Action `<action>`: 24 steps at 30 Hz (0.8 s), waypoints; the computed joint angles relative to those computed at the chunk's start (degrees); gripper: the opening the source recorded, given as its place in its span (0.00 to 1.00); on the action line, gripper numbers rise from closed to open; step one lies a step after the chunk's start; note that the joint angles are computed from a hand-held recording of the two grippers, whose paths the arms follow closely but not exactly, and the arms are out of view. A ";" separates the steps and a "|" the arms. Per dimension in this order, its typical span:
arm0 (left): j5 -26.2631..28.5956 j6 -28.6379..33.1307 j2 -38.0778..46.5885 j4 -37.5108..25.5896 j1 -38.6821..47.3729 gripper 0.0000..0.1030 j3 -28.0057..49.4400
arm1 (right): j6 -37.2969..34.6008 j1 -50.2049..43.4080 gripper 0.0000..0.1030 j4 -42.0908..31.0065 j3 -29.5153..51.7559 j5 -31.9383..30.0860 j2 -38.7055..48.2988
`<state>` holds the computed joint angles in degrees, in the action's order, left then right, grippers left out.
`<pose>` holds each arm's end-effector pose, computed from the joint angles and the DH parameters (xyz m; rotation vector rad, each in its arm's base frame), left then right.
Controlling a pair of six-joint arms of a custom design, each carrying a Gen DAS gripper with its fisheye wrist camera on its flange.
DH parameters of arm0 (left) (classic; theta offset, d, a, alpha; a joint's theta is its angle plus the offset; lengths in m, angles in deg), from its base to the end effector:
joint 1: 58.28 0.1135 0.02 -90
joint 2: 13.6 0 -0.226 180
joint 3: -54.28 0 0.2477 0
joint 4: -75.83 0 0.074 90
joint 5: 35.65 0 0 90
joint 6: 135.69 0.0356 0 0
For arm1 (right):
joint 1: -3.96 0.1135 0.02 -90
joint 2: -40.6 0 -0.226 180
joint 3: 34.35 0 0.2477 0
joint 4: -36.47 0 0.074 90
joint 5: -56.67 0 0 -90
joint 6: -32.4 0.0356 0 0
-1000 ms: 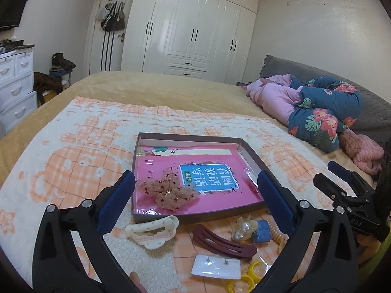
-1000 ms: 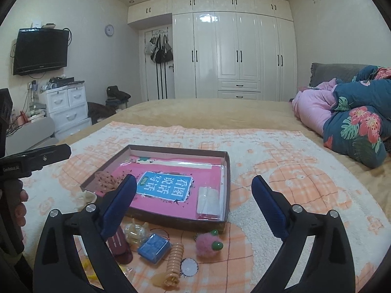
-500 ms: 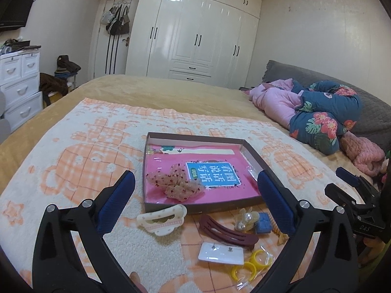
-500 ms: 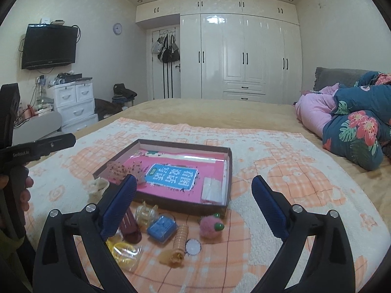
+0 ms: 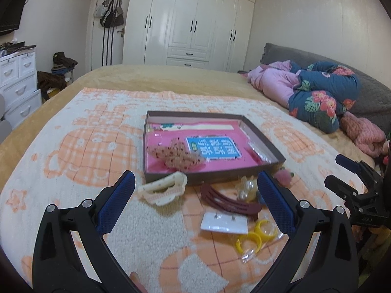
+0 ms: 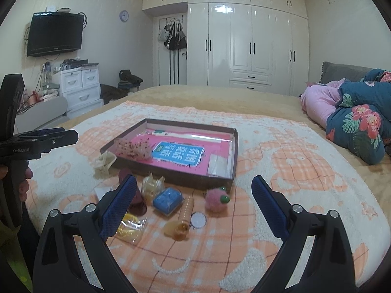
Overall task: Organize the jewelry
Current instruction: 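Move both tools back toward the remaining jewelry beside the box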
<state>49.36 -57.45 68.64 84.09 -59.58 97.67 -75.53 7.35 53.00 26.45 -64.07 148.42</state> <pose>0.2766 -0.0032 0.1263 -0.2437 2.0886 -0.0454 0.3465 0.0388 0.0944 -0.6860 1.9275 0.4049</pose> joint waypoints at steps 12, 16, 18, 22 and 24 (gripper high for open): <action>-0.51 -0.02 3.88 -2.88 -1.64 0.89 0.29 | -2.09 0.91 0.89 -6.44 3.62 0.95 4.10; -0.23 0.06 6.97 -3.14 -2.44 0.89 1.72 | -2.30 0.86 0.89 -7.61 5.02 1.54 5.90; 0.05 0.16 8.48 -2.98 -2.68 0.89 2.36 | -2.54 0.87 0.87 -8.22 5.66 1.63 6.65; 1.02 0.02 12.76 -3.29 -3.17 0.89 4.77 | -3.33 1.28 0.86 -9.47 6.75 2.09 7.91; 2.06 -0.02 14.50 -3.28 -3.07 0.89 5.72 | -3.60 1.45 0.84 -10.36 7.74 2.13 8.90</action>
<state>51.42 -57.47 83.15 80.81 -62.65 103.40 -79.13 8.80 42.64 34.19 -61.94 157.32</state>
